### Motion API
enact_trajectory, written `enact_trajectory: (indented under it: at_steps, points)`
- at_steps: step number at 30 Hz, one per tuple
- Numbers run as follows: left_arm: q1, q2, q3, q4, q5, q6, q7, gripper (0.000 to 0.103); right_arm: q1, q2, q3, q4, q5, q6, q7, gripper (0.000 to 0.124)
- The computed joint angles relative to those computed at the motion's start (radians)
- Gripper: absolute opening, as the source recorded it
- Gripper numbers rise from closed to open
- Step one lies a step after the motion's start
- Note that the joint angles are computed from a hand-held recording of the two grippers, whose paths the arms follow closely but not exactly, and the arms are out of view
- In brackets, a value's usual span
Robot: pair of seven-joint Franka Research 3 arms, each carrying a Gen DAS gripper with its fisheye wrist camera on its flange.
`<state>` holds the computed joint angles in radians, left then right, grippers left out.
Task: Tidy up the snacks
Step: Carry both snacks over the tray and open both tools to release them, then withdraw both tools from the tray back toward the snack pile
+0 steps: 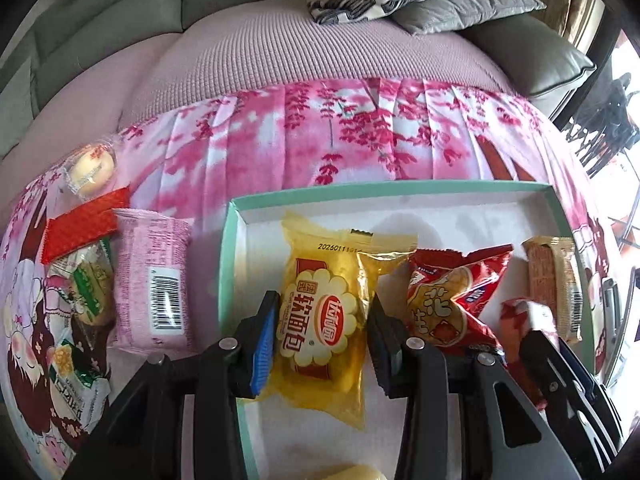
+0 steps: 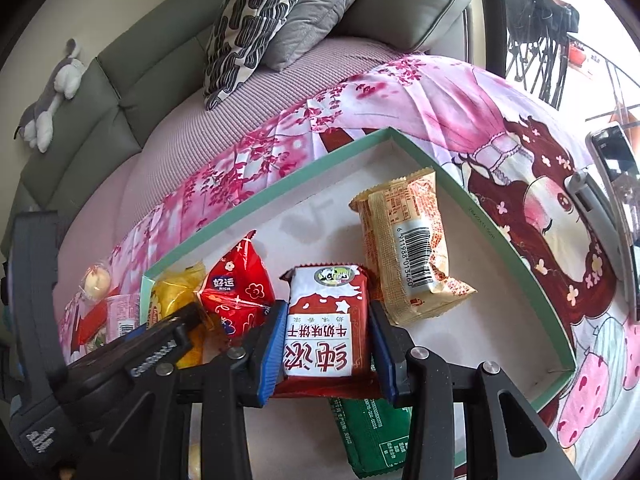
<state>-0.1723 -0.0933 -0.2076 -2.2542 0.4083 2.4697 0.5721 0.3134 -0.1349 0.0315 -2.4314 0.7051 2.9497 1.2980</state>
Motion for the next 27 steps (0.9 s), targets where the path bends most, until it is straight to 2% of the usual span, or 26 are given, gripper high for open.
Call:
enact_trajectory:
  at_steps: [5,8,9,10,12,13,15,17,19,22,27]
  points:
    - [0.001,-0.042,-0.003,-0.016,0.014,0.009,-0.009,0.050,0.003,-0.013,0.000,-0.006,0.001,0.006,-0.003,0.042]
    - [0.004,-0.066,-0.003,-0.028,0.011,0.006,-0.011,0.058,-0.004,-0.015,0.005,-0.008,-0.029,0.003,0.022,0.042]
    - [0.006,-0.074,-0.003,-0.033,0.012,0.005,-0.016,0.064,-0.009,-0.016,0.009,-0.010,-0.049,0.005,0.037,0.042]
    - [0.009,-0.084,-0.004,-0.040,0.014,0.003,-0.025,0.073,-0.014,-0.017,0.013,-0.012,-0.067,0.006,0.055,0.045]
    - [0.016,-0.100,-0.007,-0.048,0.026,-0.012,-0.051,0.081,-0.028,-0.018,0.021,-0.014,-0.114,0.003,0.100,0.058]
    - [0.020,-0.111,-0.009,-0.055,0.035,-0.018,-0.067,0.081,-0.035,-0.018,0.025,-0.015,-0.142,0.004,0.122,0.064]
    - [0.028,-0.132,-0.012,-0.071,0.049,-0.025,-0.094,0.082,-0.065,-0.021,0.045,-0.023,-0.235,0.010,0.202,0.068]
    - [0.032,-0.145,-0.014,-0.082,0.060,-0.034,-0.108,0.083,-0.078,-0.023,0.052,-0.031,-0.295,0.023,0.253,0.081]
    - [0.035,-0.154,-0.018,-0.091,0.072,-0.050,-0.121,0.089,-0.082,-0.023,0.051,-0.035,-0.329,0.031,0.283,0.088]
    - [0.043,-0.167,-0.020,-0.108,0.091,-0.064,-0.153,0.092,-0.076,-0.018,0.044,-0.036,-0.349,0.041,0.299,0.103]
    - [0.051,-0.187,-0.034,-0.128,0.144,-0.084,-0.212,0.097,-0.065,-0.017,0.035,-0.041,-0.362,0.063,0.307,0.103]
